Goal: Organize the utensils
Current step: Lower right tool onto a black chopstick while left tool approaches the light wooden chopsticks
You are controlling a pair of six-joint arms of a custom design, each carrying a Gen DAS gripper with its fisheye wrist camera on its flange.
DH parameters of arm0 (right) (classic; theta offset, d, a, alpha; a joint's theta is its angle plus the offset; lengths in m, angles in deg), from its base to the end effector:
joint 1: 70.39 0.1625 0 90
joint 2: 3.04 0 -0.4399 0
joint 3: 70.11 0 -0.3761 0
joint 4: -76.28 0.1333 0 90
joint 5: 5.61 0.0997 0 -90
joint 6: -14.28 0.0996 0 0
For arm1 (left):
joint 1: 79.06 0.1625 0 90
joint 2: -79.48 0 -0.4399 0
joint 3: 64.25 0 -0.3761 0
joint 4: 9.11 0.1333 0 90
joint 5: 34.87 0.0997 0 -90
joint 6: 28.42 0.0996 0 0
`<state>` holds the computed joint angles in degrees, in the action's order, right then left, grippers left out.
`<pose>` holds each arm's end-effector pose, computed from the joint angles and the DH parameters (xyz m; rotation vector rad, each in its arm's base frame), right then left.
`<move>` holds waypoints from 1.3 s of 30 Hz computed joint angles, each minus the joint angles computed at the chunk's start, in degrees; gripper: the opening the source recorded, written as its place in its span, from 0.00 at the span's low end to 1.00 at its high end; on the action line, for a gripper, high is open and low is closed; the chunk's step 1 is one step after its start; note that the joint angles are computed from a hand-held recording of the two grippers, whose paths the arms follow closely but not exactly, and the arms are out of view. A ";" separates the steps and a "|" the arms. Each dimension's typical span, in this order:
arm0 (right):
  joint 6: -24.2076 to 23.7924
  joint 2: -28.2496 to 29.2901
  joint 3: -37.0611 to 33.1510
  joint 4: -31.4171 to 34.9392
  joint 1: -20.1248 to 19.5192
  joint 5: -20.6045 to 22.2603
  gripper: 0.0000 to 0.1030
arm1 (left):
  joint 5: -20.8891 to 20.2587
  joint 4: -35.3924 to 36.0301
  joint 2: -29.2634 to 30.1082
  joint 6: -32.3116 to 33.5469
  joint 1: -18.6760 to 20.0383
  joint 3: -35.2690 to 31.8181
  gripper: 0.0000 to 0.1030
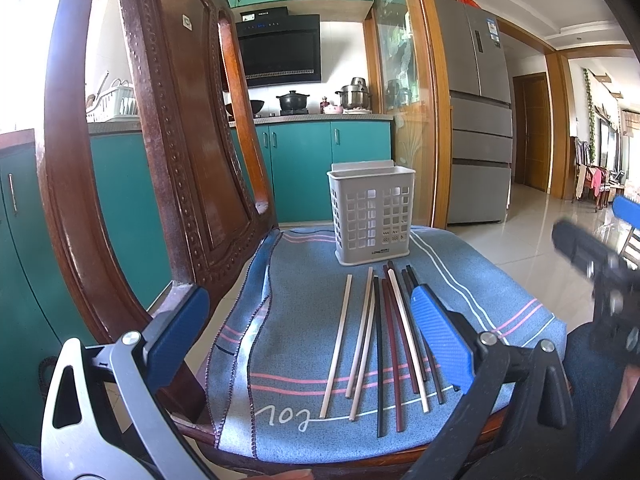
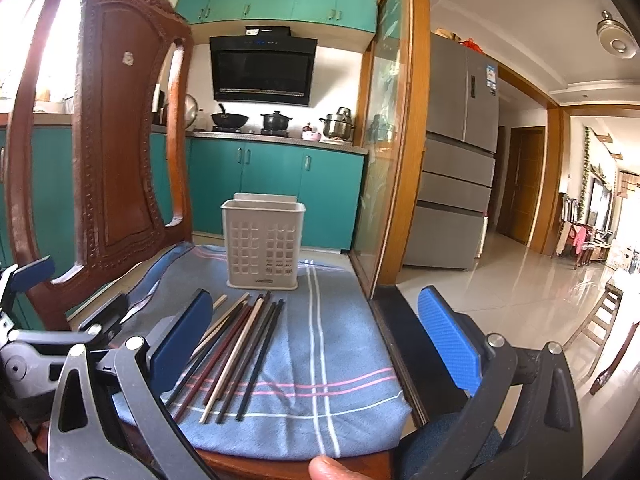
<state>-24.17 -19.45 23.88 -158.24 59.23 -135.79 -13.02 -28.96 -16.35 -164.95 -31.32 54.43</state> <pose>0.4434 -0.4273 -0.0186 0.9278 -1.9503 1.3956 -0.0573 -0.3988 0.3526 0.3170 1.7676 -1.4232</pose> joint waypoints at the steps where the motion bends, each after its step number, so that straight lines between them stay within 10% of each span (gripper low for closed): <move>1: -0.57 0.28 -1.30 0.65 -0.02 -1.28 0.98 | -0.45 1.33 0.94 -1.02 0.32 -0.74 0.97; 7: 1.29 2.18 -12.13 19.05 -2.19 -12.02 0.98 | -1.51 26.58 12.06 -22.74 3.73 -10.45 0.97; 14: 9.55 3.07 -19.03 40.47 -5.45 -10.49 0.93 | 0.78 43.30 18.88 -40.14 6.54 -19.20 0.97; 22: 27.48 3.19 -28.21 75.41 -8.60 -1.61 0.59 | 3.80 56.92 24.40 -43.91 7.98 -34.16 0.53; 39: 28.34 9.80 -40.33 91.62 -9.28 1.32 0.46 | 2.83 65.27 32.44 -50.36 15.35 -43.11 0.55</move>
